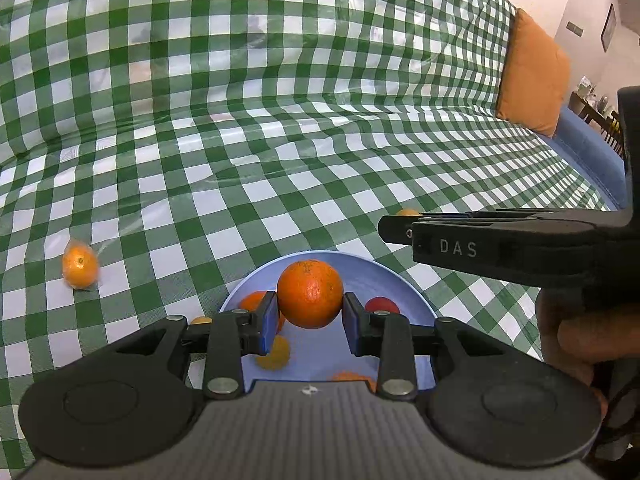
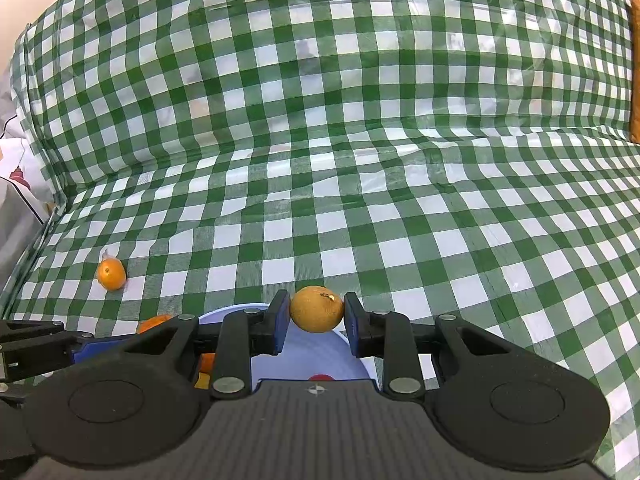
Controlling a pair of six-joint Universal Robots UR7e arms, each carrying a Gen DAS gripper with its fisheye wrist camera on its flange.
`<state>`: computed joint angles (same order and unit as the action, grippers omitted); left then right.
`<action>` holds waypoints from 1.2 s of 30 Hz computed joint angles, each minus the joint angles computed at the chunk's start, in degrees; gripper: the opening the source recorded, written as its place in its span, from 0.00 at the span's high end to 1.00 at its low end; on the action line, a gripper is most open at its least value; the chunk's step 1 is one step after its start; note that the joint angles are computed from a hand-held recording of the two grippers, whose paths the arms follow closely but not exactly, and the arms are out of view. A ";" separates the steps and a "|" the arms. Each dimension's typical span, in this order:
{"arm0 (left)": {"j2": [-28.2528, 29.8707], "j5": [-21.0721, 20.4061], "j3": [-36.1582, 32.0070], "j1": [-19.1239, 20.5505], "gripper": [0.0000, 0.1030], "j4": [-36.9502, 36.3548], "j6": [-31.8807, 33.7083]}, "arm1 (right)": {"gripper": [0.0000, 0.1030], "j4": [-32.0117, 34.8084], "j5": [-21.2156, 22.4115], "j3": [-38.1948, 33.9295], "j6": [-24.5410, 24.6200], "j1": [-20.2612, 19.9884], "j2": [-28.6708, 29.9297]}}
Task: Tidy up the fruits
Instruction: 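Carry the orange in the left gripper over the plate while the right gripper carries the yellow fruit, then open the left gripper over the plate while the right gripper releases the yellow fruit there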
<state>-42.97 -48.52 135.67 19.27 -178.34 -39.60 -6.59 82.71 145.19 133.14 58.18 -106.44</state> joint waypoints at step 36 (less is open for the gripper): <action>0.13 -0.60 -0.14 -0.09 0.64 -0.05 0.40 | 0.71 -0.92 0.62 -0.63 -0.31 0.93 2.58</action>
